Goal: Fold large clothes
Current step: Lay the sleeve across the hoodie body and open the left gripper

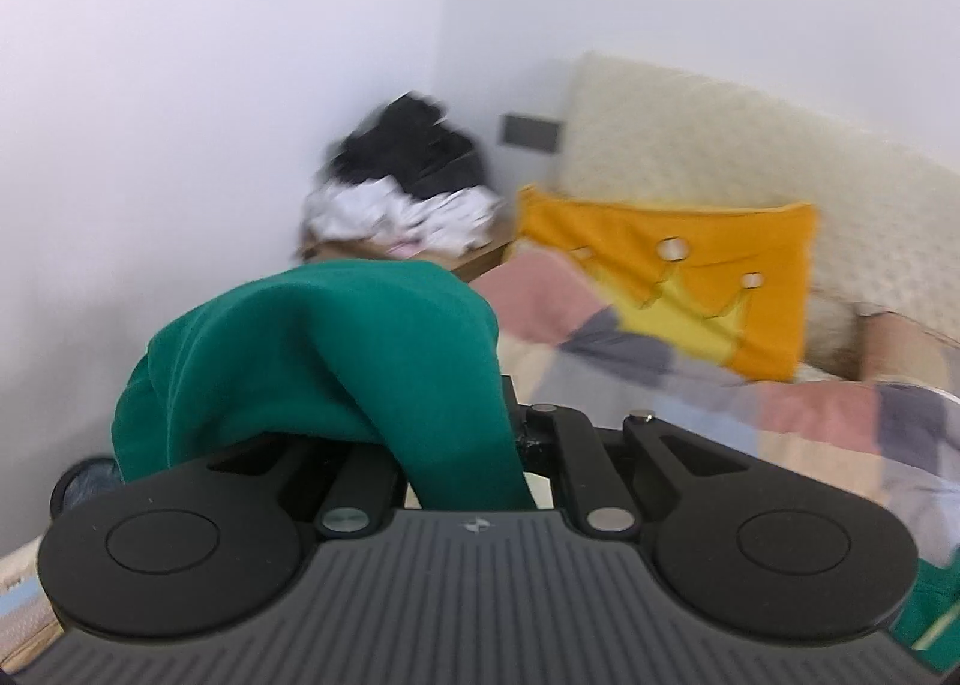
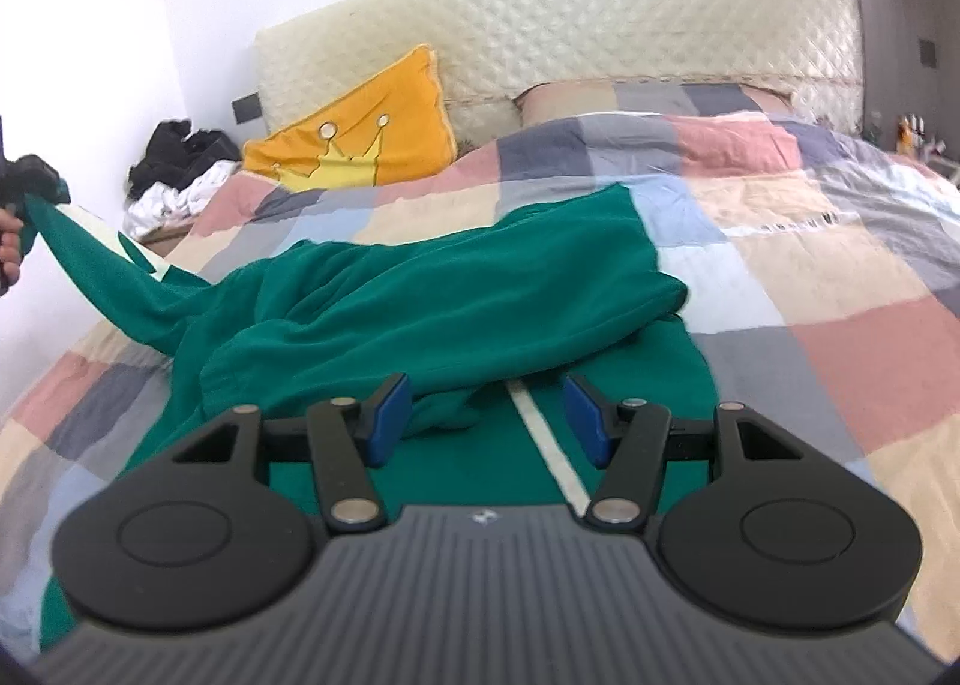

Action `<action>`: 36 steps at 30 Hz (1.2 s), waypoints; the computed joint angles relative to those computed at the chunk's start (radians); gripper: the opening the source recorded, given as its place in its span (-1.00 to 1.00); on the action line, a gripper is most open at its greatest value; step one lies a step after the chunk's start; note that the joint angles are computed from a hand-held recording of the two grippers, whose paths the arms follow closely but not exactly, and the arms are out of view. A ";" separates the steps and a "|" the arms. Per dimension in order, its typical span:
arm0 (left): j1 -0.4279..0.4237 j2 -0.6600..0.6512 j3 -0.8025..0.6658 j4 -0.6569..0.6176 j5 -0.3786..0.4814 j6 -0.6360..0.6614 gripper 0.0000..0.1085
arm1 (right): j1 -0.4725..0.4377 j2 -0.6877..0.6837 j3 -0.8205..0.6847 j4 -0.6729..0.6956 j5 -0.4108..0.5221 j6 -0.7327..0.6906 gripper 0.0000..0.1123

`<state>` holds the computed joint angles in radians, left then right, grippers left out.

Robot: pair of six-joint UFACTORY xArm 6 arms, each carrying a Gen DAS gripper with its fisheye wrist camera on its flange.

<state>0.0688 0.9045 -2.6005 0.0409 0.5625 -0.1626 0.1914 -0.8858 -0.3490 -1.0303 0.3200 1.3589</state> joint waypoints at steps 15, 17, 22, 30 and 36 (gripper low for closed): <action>-0.356 -0.366 0.560 0.408 -0.213 -0.180 -0.80 | -0.201 -0.163 0.161 0.424 -0.168 -0.370 0.05; -0.409 -0.341 0.559 0.429 -0.220 -0.186 -0.80 | -0.232 -0.149 0.171 0.520 -0.197 -0.441 0.05; -0.514 -0.297 0.611 0.481 -0.247 -0.241 -0.80 | -0.308 -0.141 0.191 0.633 -0.274 -0.519 0.05; -0.592 -0.190 0.710 0.548 -0.276 -0.324 -0.79 | -0.397 -0.056 0.201 0.839 -0.362 -0.628 0.09; -0.587 -0.165 0.747 0.502 -0.312 -0.297 -0.76 | -0.372 -0.027 0.213 0.973 -0.390 -0.738 0.09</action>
